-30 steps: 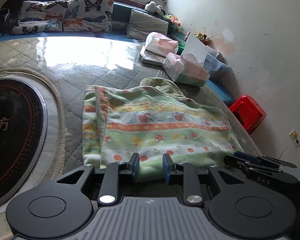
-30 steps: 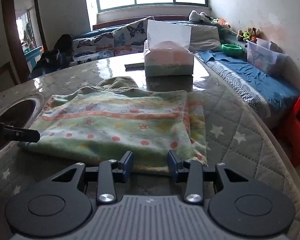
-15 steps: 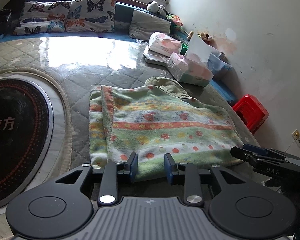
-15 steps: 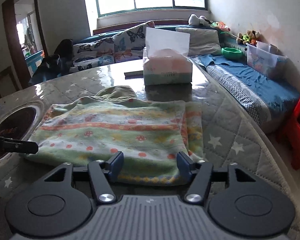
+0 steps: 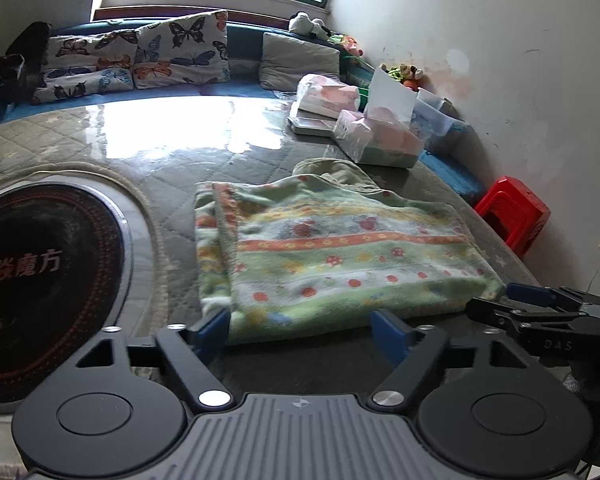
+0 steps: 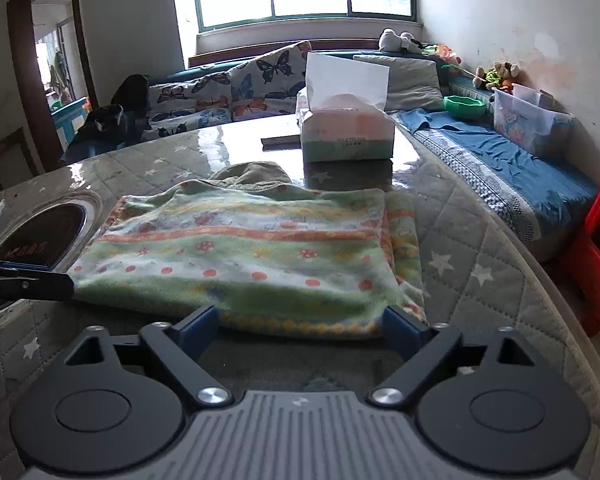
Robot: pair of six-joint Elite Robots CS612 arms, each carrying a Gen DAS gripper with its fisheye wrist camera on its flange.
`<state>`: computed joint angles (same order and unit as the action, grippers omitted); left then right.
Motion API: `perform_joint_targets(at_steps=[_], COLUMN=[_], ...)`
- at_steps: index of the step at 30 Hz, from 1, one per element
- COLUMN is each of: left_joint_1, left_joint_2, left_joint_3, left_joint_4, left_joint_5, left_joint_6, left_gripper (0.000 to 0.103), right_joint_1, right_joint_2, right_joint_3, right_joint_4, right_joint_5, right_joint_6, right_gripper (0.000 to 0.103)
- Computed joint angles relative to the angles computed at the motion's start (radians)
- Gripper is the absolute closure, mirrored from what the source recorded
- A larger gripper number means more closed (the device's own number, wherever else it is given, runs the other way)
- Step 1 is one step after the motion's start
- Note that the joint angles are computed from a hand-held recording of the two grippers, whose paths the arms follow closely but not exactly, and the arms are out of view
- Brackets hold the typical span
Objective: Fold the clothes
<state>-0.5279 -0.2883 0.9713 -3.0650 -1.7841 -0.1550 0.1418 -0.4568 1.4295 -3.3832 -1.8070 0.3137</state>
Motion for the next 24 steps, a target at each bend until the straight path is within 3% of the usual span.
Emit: perform_joint_targets(at_steps=[10, 24], left_joint_1=[-0.003, 0.003], left_joint_2=[-0.026, -0.040], left_joint_3=[0.069, 0.109], left_joint_4=[-0.071, -0.111], left_joint_5=[0.029, 0.007], left_joint_6=[0.033, 0.026], left_gripper=[0.000, 0.000], right_joint_1=[0.016, 0.038], right_joint_2=[0.002, 0.011], right_joint_3=[0.011, 0.021], right_joint_4=[-0.024, -0.082], right_joint_5=[-0.027, -0.116], right_joint_6=[0.038, 0.088], right_gripper=[0.000, 0.000])
